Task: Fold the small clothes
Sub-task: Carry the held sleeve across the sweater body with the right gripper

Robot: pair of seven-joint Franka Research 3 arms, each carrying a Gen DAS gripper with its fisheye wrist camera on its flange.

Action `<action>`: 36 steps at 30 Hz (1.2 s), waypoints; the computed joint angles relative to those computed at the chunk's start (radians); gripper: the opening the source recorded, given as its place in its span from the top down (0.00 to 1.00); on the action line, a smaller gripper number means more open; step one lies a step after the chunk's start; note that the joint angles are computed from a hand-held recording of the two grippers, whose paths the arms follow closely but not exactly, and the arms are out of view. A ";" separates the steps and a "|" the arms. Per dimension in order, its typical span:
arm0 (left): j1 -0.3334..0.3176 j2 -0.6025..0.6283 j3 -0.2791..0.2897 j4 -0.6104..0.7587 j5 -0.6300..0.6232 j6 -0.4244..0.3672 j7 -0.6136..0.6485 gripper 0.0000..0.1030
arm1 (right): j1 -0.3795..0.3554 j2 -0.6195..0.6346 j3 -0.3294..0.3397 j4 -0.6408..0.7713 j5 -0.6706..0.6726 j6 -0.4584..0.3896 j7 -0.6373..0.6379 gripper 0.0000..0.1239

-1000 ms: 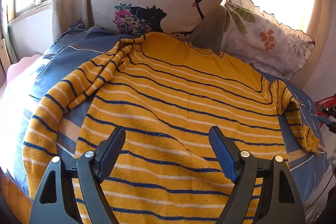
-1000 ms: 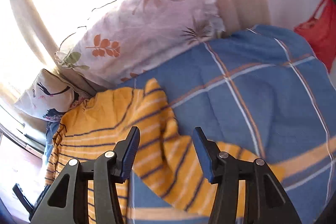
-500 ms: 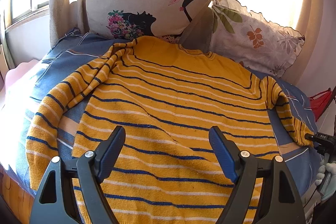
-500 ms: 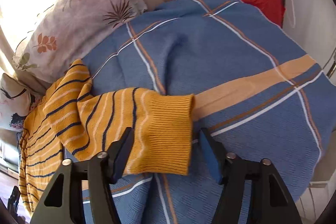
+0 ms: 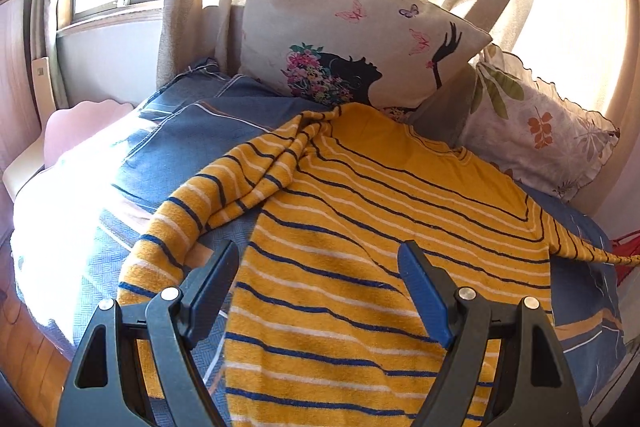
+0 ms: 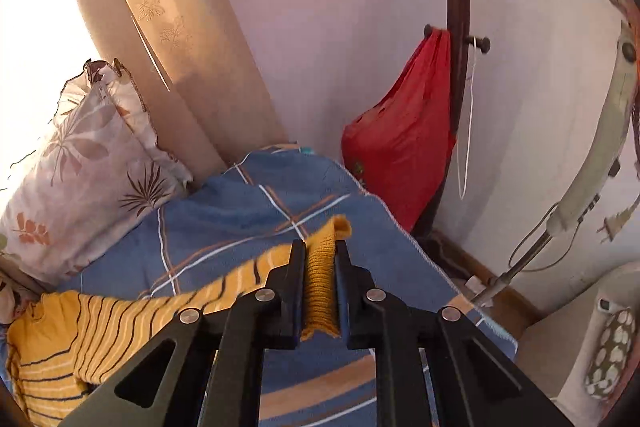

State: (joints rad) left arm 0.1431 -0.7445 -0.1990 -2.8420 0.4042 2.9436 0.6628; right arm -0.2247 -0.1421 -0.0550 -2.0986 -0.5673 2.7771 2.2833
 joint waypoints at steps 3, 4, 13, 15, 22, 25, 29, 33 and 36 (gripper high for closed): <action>0.023 -0.008 0.009 -0.010 0.003 -0.003 -0.005 0.21 | 0.092 0.031 0.001 0.039 0.199 0.027 -0.194 0.88; 0.028 -0.008 0.015 -0.014 0.002 -0.002 -0.005 0.21 | 0.130 0.059 -0.004 0.063 0.306 0.039 -0.294 0.88; 0.060 -0.068 0.049 -0.060 -0.015 -0.035 0.008 0.21 | 0.397 0.316 0.151 0.333 1.029 -0.079 -0.947 0.89; 0.074 -0.093 0.051 -0.072 -0.016 -0.055 0.006 0.21 | 0.443 0.406 0.176 0.431 1.036 -0.114 -0.972 0.89; 0.108 -0.168 0.071 -0.115 -0.021 -0.123 0.005 0.21 | 0.575 0.680 0.222 0.709 1.007 -0.227 -0.978 0.92; 0.119 -0.189 0.081 -0.129 -0.023 -0.134 0.005 0.21 | 0.612 0.792 0.222 0.821 0.991 -0.264 -0.956 0.92; 0.127 -0.217 0.099 -0.148 -0.031 -0.147 0.017 0.21 | 0.618 0.923 0.258 0.988 0.953 -0.347 -0.917 0.92; 0.148 -0.245 0.106 -0.165 -0.033 -0.160 0.026 0.21 | 0.655 0.847 0.202 0.905 0.929 -0.329 -0.950 0.77; 0.161 -0.232 0.122 -0.174 -0.045 -0.143 0.030 0.21 | 0.733 0.719 0.103 0.707 0.744 -0.206 -0.945 0.47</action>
